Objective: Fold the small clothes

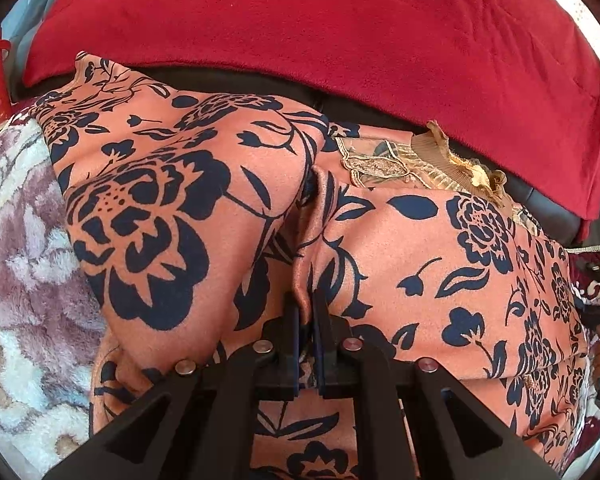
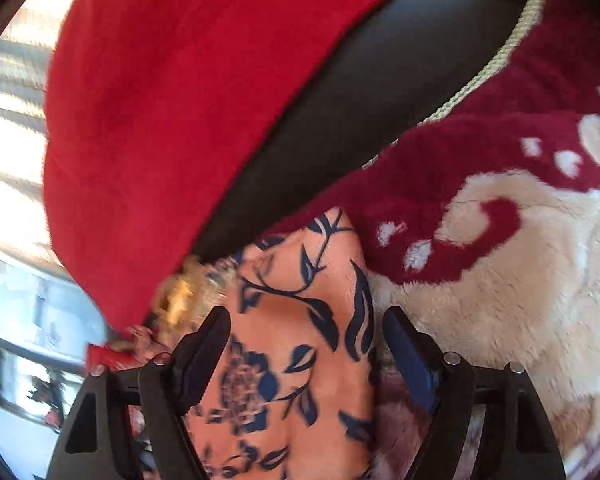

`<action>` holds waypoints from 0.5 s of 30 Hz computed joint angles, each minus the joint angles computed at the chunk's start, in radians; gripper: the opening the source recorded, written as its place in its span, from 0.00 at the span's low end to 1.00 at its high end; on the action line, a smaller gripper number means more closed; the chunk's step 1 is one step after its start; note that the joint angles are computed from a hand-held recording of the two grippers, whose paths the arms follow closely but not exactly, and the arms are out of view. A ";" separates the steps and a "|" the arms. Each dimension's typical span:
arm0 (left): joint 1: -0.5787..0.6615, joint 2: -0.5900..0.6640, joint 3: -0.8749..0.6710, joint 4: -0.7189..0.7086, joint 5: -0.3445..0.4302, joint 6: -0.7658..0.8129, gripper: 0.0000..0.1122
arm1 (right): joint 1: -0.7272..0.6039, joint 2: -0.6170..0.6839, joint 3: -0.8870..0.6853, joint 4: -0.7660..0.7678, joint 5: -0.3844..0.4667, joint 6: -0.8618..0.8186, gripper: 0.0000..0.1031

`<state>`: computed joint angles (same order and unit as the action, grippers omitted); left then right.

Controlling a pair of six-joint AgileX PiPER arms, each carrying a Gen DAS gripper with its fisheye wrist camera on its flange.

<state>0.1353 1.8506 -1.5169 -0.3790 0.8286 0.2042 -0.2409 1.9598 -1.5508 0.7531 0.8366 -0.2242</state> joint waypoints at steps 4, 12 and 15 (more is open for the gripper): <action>-0.001 -0.012 0.023 0.000 -0.019 0.014 0.07 | 0.064 0.001 -0.039 -0.261 -0.051 0.210 0.15; -0.007 -0.024 0.024 -0.010 -0.017 0.025 0.07 | 0.171 -0.306 0.284 -0.319 -0.257 0.259 0.71; 0.009 -0.034 -0.020 -0.023 0.087 0.021 0.22 | 0.280 -0.348 0.354 -0.374 -0.266 0.239 0.85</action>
